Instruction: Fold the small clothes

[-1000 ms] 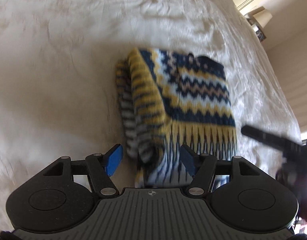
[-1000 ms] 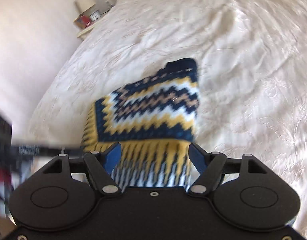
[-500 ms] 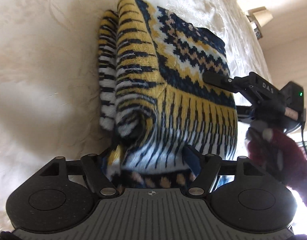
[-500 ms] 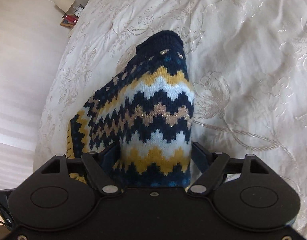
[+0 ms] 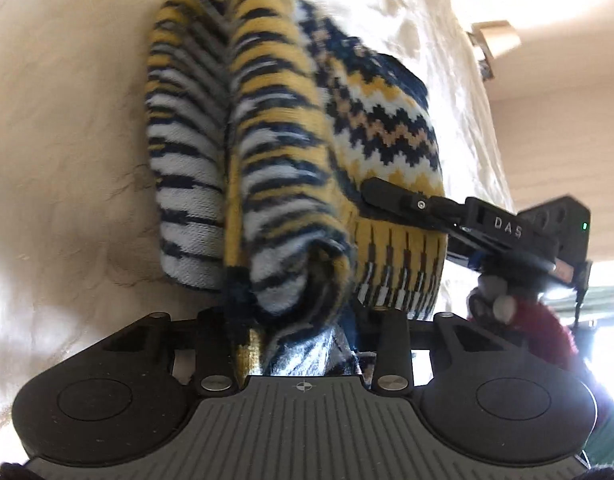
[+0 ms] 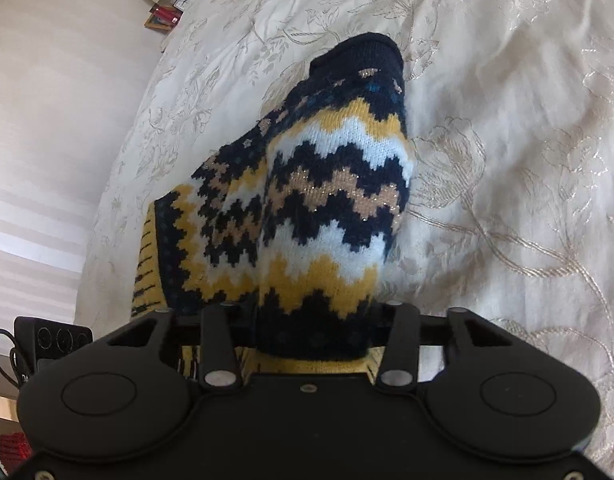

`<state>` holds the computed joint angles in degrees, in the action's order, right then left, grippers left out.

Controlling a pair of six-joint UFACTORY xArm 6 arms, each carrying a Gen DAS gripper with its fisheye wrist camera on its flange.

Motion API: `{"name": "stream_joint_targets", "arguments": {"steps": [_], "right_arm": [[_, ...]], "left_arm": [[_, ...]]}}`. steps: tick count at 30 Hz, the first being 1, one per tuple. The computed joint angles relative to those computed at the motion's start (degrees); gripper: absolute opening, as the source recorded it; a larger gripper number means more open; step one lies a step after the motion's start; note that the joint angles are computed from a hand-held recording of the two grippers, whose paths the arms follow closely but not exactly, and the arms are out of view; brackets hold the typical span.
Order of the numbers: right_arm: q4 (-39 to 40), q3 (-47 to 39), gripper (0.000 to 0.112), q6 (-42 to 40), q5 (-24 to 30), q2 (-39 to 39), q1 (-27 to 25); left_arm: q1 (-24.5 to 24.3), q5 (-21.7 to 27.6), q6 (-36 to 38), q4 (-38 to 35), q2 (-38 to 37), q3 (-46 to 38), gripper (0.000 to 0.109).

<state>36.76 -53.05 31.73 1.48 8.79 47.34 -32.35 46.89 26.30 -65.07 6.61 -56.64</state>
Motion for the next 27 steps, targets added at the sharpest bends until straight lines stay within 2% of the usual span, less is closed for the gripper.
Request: {"name": "stream_joint_targets", "arguments": {"steps": [5, 9, 15, 18, 21, 24, 27], "right_arm": [[-22.1, 3.2, 0.048, 18.4, 4.9, -6.1, -1.5], [-29.4, 10.0, 0.048, 27.5, 7.8, -14.4, 0.1], [-35.4, 24.3, 0.048, 40.1, 11.9, -31.0, 6.3], [-39.0, 29.2, 0.052, 46.1, 14.9, -37.9, 9.6], [-44.6, 30.4, 0.062, 48.3, 21.6, -41.6, 12.5], [-48.1, 31.2, 0.070, 50.9, 22.6, -43.6, 13.0], [-54.4, 32.4, 0.074, 55.6, 23.5, -47.3, 13.4]], "left_arm": [[-1.1, 2.7, 0.4, -0.2, -2.8, 0.8, 0.036], [-3.3, 3.9, -0.6, 0.1, -6.3, 3.5, 0.036], [-7.3, 3.5, -4.3, 0.0, -11.9, 9.7, 0.036], [-10.9, -1.8, -8.5, 3.2, -14.2, 12.9, 0.037], [-14.1, -9.9, -18.6, 13.1, -15.7, 15.5, 0.041], [-14.9, -14.9, -27.0, 19.5, -18.3, 18.1, 0.045], [-14.9, -16.8, -36.5, 30.7, -21.4, 19.4, 0.045]]}}
